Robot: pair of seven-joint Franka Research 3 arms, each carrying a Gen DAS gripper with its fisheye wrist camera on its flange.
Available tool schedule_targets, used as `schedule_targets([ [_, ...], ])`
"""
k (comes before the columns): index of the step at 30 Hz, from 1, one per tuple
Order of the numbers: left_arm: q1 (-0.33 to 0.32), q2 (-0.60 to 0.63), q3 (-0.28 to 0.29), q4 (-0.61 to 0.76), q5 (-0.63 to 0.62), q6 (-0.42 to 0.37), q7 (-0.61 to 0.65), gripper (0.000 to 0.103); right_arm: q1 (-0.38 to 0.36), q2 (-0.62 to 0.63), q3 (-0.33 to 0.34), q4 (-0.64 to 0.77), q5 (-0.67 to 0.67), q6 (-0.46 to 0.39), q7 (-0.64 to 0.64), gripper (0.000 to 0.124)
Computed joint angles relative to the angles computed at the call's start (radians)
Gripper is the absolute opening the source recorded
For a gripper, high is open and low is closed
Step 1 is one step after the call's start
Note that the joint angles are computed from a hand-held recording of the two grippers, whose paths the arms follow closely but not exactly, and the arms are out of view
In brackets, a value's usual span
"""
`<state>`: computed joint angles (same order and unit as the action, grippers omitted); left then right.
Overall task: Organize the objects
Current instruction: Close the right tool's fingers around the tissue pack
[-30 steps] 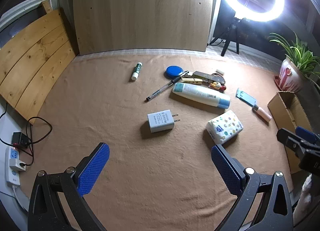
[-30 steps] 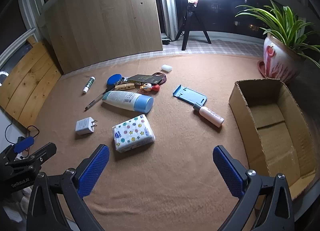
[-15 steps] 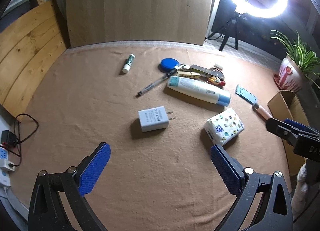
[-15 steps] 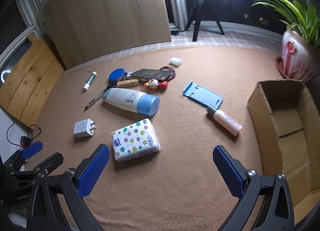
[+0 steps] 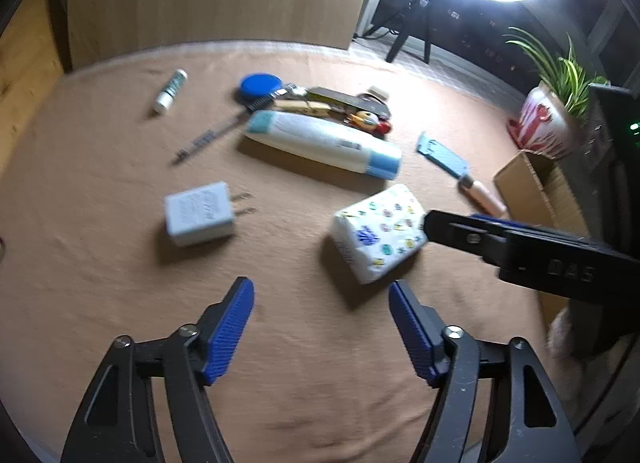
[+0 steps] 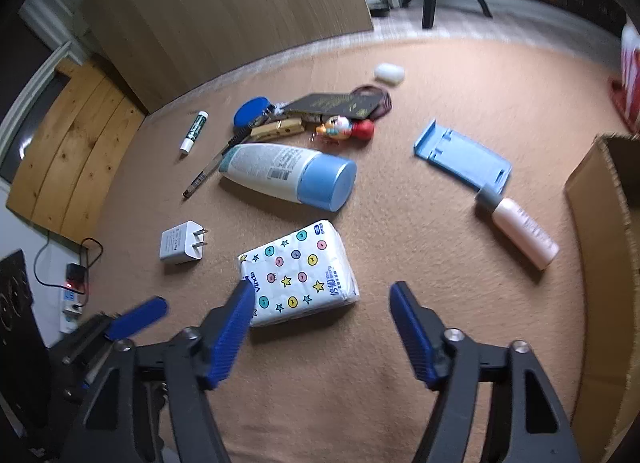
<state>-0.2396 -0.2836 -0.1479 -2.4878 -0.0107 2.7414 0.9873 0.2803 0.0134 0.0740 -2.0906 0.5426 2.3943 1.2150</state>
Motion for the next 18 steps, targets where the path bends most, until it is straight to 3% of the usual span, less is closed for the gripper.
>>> schedule_targets([
  [12, -0.066, 0.091, 0.034, 0.043, -0.213, 0.063, 0.156, 0.054, -0.012, 0.090, 0.003, 0.095, 0.025, -0.099, -0.016, 0.047],
  [18, -0.048, 0.128, 0.007, 0.064, -0.234, 0.089, 0.170, 0.039, -0.016, 0.115, 0.007, 0.119, 0.023, -0.139, -0.025, 0.037],
])
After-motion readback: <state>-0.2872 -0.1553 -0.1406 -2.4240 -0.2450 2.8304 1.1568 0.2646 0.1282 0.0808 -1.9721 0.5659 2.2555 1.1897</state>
